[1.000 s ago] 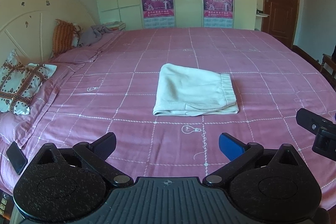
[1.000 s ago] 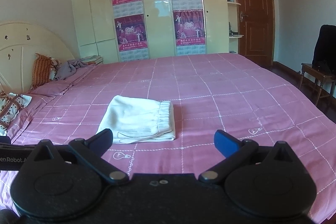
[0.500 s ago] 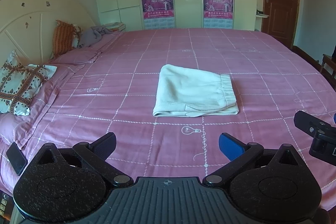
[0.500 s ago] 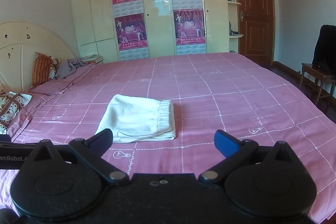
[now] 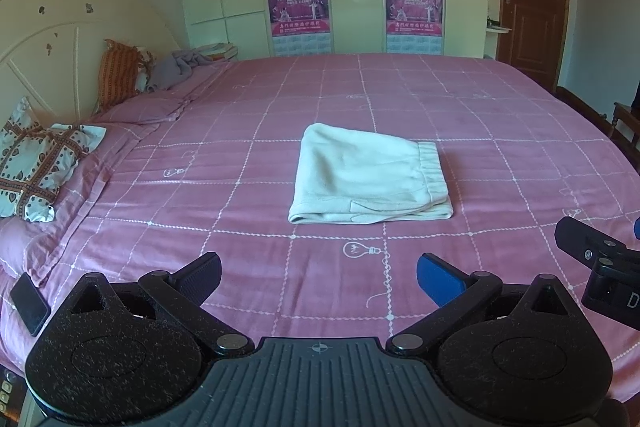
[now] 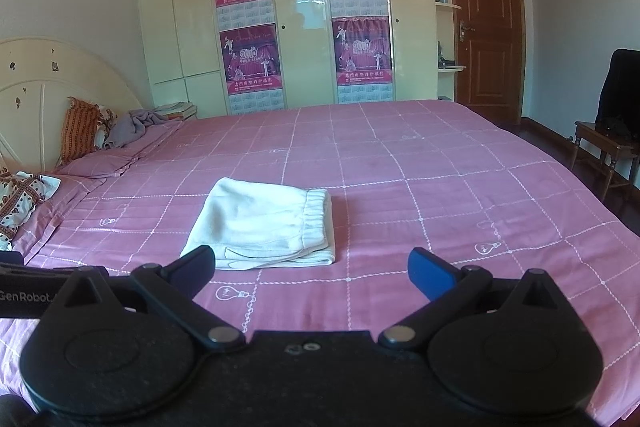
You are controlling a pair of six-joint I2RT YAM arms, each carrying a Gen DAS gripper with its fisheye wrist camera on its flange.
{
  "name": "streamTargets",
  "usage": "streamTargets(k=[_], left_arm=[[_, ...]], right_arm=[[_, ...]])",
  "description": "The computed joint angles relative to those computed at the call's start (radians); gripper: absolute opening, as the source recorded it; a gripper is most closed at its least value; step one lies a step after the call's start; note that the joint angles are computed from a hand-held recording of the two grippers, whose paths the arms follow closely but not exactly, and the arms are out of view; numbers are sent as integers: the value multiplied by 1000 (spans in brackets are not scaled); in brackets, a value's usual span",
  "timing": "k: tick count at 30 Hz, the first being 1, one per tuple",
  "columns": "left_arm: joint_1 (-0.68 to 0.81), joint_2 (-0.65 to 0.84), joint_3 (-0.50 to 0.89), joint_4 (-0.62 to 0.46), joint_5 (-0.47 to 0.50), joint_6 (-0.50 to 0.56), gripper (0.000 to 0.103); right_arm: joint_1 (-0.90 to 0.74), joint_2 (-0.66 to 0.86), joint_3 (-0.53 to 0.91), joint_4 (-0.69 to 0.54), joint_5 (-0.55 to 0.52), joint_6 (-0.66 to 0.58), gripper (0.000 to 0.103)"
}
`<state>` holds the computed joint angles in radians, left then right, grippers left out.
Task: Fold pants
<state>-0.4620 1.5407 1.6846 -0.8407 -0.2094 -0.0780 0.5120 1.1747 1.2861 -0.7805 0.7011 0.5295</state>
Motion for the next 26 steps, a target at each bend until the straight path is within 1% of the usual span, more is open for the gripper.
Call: streamTargets(k=[5, 17, 20, 21, 23, 26], left_arm=[[-2, 5, 2, 3, 0, 3, 103], [5, 88, 84, -4, 40, 9, 103], [13, 110, 101, 8, 56, 19, 103], [21, 111, 93, 29, 78, 26, 103], [33, 104, 66, 76, 106, 16, 103], [44, 139, 100, 75, 138, 14, 103]], right_arm=[[-1, 1, 0, 0, -3, 0, 103], [-11, 7, -16, 1, 12, 10, 103], [-7, 22, -13, 10, 31, 1, 103], [-9, 28, -10, 11, 31, 0, 103], [-29, 41, -3, 26, 2, -9, 103], [-53, 60, 1, 67, -35, -42, 103]])
